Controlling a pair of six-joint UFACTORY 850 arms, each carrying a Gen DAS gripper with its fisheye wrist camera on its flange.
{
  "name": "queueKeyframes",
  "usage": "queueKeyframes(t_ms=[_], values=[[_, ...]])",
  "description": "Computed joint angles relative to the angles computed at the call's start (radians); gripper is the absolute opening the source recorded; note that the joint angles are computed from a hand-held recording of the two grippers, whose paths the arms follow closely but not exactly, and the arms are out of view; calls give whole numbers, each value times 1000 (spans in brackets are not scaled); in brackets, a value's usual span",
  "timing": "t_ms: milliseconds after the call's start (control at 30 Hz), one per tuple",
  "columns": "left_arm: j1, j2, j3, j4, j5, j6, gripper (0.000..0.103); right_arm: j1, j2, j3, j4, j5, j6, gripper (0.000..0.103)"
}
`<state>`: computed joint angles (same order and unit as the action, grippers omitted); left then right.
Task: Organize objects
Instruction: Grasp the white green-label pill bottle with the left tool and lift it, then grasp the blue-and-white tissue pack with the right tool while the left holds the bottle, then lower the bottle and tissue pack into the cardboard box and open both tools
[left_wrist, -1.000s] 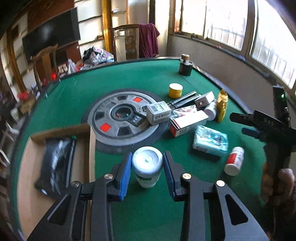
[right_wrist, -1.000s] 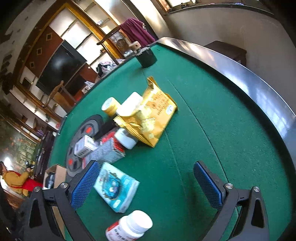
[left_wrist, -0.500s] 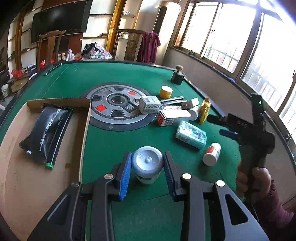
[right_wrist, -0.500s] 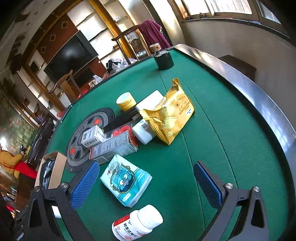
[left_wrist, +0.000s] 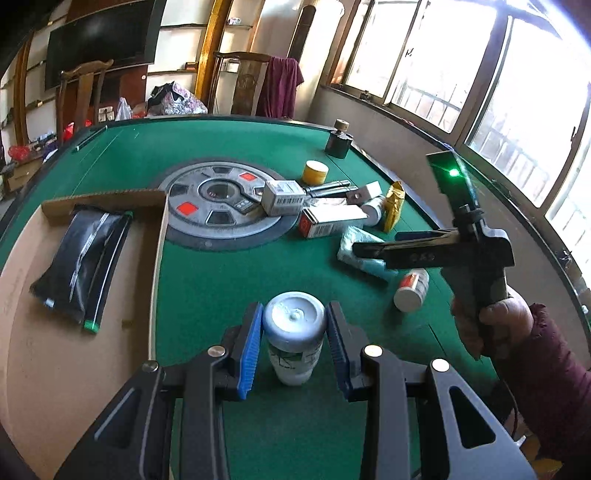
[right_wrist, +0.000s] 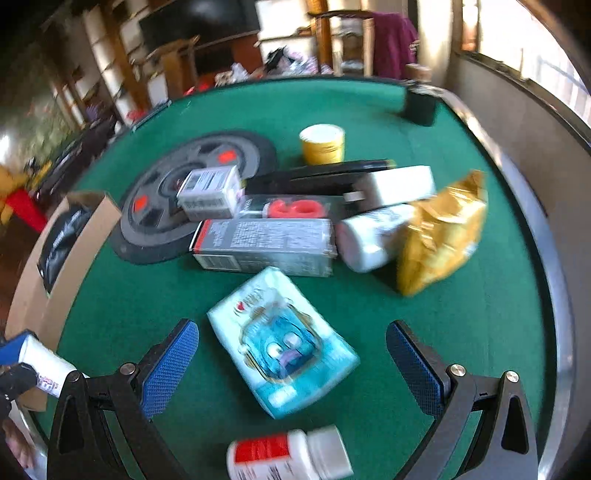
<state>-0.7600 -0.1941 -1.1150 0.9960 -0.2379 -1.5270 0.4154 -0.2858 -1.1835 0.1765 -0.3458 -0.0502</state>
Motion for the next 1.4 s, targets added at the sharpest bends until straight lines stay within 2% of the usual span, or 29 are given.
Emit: queueKeyframes(t_ms=[167, 233, 300, 367, 400, 433, 467, 600, 700, 867, 933, 1033, 1167, 1300, 1400], values=[[12, -90, -74, -180, -15, 181, 33, 24, -45, -42, -79, -25, 43, 100], [12, -118, -94, -215, -25, 212, 33, 35, -47, -41, -98, -29, 56, 95], [16, -142, -110, -254, -28, 241, 33, 58, -44, -31, -220, -20, 149, 92], [21, -161, -123, -291, -32, 263, 33, 75, -34, -17, -309, -8, 216, 85], [23, -164, -123, -298, -28, 262, 33, 76, -28, -12, -302, -7, 211, 74], [25, -162, -118, -291, -20, 249, 33, 76, -24, -11, -303, -10, 215, 58], [25, -155, -109, -267, -14, 218, 33, 74, -20, -12, -281, -16, 199, 54], [17, -113, -73, -149, -14, 83, 33, 54, 8, 9, -157, -11, 123, 54], [11, -67, -38, -71, -5, -10, 33, 37, 33, 24, 27, -1, -8, 54], [5, 64, 50, 104, -25, -183, 33, 39, 92, 42, 253, -12, -191, 54], [12, 135, 94, 157, -61, -232, 33, 55, 113, 39, 315, -13, -246, 54], [37, 217, 141, 126, -122, -196, 33, 81, 120, 8, 497, -46, -404, 54], [95, 284, 172, 20, -246, -50, 33, 124, 77, -66, 656, -114, -519, 55], [207, 306, 194, -102, -229, 87, 33, 172, 2, -149, 744, -173, -551, 55], [282, 269, 180, -173, -207, 181, 33, 218, -78, -226, 755, -200, -511, 55]])
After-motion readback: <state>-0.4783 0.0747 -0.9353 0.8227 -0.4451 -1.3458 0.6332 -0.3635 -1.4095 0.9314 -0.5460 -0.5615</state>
